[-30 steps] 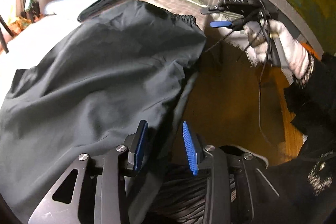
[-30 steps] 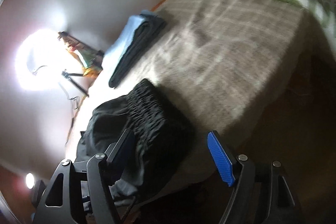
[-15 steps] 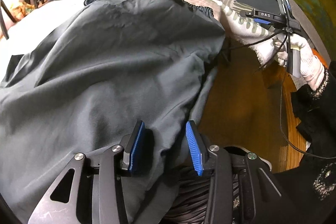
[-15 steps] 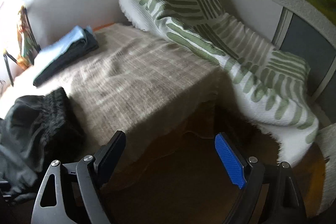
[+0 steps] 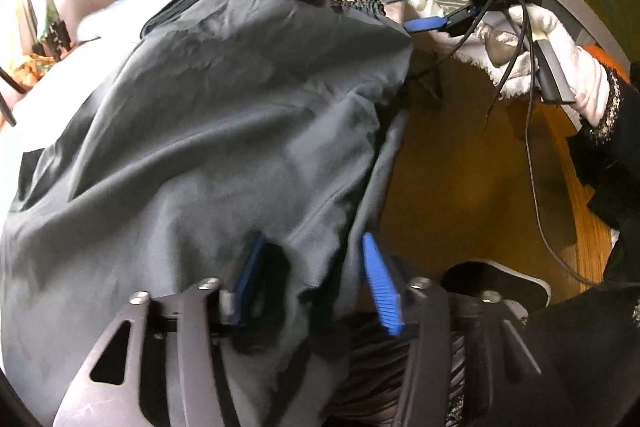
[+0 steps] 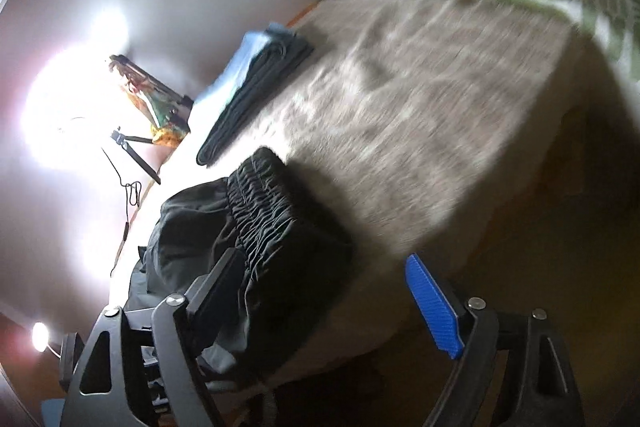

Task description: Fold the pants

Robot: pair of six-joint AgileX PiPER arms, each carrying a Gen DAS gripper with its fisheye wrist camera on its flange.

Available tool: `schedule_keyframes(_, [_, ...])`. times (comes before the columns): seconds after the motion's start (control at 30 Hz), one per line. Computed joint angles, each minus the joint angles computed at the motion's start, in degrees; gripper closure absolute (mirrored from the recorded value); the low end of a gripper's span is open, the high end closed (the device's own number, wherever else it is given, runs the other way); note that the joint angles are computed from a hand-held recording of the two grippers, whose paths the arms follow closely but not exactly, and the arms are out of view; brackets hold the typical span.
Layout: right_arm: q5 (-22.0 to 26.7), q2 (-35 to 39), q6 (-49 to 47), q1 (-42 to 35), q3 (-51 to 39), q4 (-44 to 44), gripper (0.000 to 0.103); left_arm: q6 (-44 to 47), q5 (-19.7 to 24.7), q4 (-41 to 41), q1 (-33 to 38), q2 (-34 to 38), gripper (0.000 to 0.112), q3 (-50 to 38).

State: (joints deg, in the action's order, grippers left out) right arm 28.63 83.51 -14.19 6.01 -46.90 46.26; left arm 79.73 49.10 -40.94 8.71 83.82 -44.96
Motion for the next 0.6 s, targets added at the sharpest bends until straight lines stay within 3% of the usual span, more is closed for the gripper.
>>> schedule_keyframes(0.07, [0.3, 2.1, -3.6, 1.0, -0.5, 4.6, 0.032, -0.6, 2.2, -0.6, 1.5, 1.5, 0.086, -1.6])
schedule_keyframes(0.17, [-2.1, 3.9, 0.4, 4.3, -1.5, 1.6, 0.032, 0.3, 4.2, -1.2, 2.6, 2.4, 0.089, -2.5])
schedule_keyframes(0.23, [-2.5, 4.6, 2.4, 4.8, -2.0, -0.2, 0.033, 2.8, 8.6, -2.6, 4.7, 1.8, 0.089, -2.8])
schedule_keyframes(0.33, [-2.4, 3.9, 3.6, 4.3, -1.4, -0.1, 0.043, 3.3, 12.5, -3.4, 6.5, -0.7, 0.086, -3.0])
schedule_keyframes(0.4, [-2.5, 2.4, 3.7, 4.3, -0.8, 0.1, 0.046, 2.9, 12.9, -3.9, 7.0, -1.1, 0.074, -3.2])
schedule_keyframes(0.47, [-1.9, 1.2, 3.3, 3.7, -0.5, 0.1, 0.049, 2.0, 14.3, -3.8, 7.9, 0.1, 0.072, -4.8])
schedule_keyframes(0.6, [-1.3, 1.4, 4.4, 4.6, -2.0, -2.0, 0.049, 2.4, 12.2, -0.9, 8.1, 1.2, 0.072, -5.5])
